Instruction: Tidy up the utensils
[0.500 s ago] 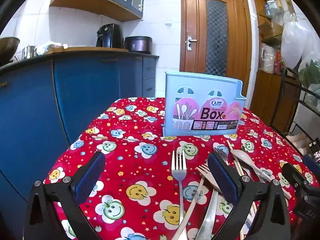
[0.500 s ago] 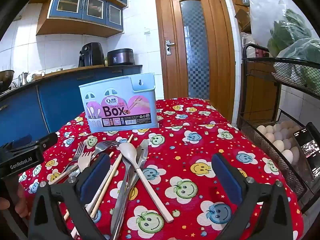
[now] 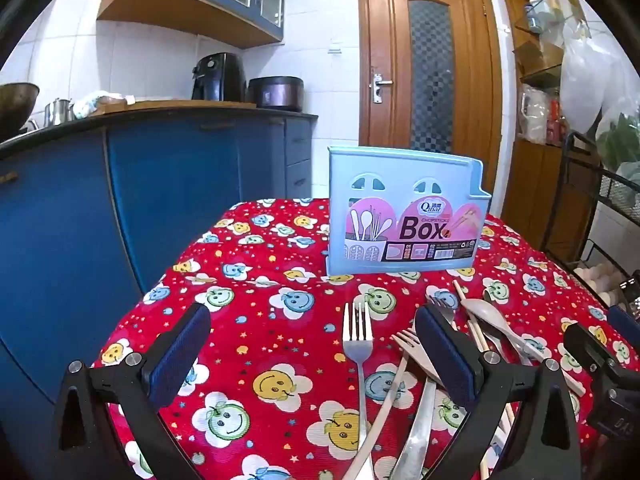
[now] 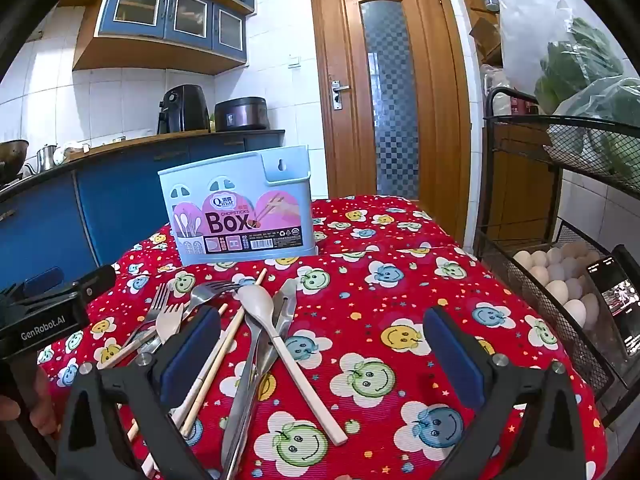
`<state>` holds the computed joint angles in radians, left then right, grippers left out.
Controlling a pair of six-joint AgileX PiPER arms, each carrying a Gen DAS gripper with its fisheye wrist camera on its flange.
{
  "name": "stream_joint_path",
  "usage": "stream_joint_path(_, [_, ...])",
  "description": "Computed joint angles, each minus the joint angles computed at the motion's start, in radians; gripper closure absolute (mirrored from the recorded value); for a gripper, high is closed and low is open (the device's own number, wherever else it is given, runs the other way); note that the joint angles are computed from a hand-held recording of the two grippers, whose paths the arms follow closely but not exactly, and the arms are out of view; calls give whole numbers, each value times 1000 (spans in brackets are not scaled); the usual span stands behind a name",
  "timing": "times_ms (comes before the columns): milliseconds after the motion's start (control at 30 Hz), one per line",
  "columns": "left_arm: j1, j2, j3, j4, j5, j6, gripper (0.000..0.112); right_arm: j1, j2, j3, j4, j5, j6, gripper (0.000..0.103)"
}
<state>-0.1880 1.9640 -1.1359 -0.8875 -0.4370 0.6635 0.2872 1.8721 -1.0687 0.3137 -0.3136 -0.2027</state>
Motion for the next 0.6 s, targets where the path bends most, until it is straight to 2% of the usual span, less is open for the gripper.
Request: stream_joint_path(600, [-7,0,2,-1,-8,-2,11,1,0,0,3,0,-2,0])
